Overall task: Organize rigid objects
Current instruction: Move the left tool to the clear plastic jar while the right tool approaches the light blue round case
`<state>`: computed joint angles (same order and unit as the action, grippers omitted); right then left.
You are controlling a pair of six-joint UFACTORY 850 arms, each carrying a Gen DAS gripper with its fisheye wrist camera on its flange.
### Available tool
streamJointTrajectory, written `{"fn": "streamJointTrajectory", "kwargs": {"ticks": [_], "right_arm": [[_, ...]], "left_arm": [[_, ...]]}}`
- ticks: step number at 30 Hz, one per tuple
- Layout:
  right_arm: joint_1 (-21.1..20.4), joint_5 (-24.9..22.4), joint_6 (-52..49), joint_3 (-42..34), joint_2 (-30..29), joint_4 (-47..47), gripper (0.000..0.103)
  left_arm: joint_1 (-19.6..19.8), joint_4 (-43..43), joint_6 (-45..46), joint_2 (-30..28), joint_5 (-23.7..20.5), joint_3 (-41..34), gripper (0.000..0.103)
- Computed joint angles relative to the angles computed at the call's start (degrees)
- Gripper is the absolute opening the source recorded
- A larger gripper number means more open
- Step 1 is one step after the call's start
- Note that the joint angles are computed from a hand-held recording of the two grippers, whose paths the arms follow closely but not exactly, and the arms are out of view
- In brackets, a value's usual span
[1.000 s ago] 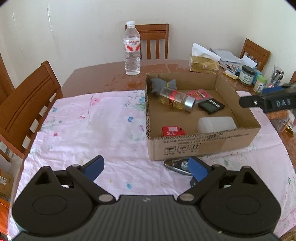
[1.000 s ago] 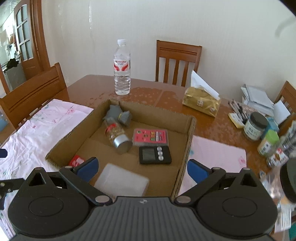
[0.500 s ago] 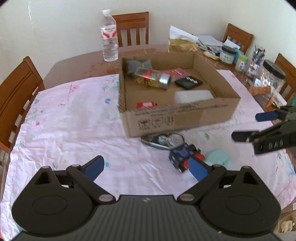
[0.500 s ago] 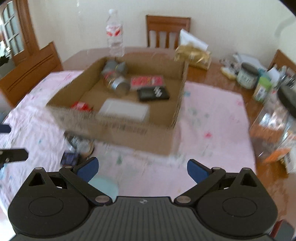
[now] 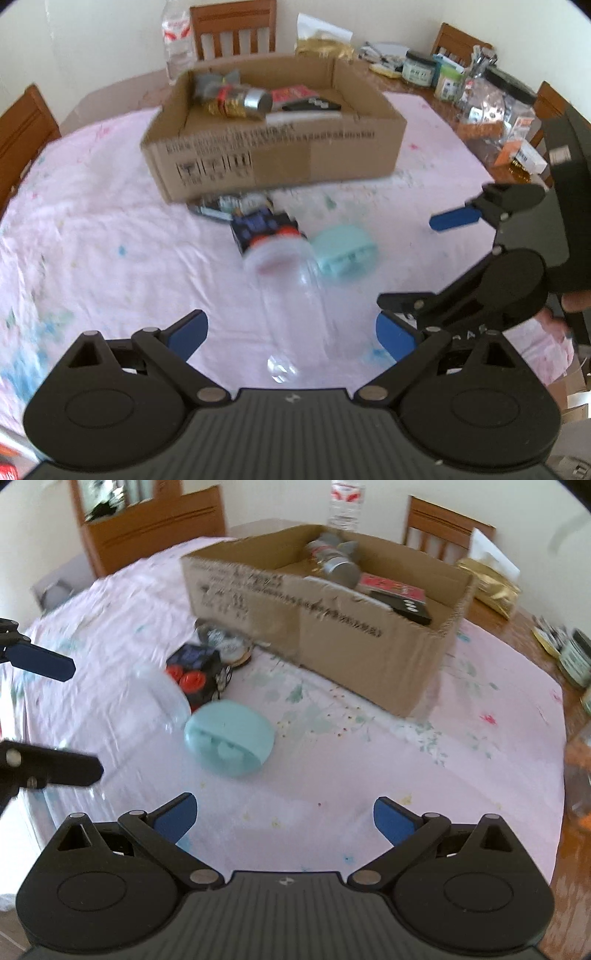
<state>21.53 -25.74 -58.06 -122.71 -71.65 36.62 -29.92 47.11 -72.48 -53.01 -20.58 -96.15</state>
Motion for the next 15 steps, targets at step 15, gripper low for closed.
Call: {"fn": "streamJointTrajectory", "kwargs": {"ticks": [15], "right_arm": [[-0.2,-6.0,-8.4,-9.3,-5.5,3.4,0.103]], "left_arm": [[-0.2,3.0,-13.1,1.1,-6.1,4.4,0.097]]}}
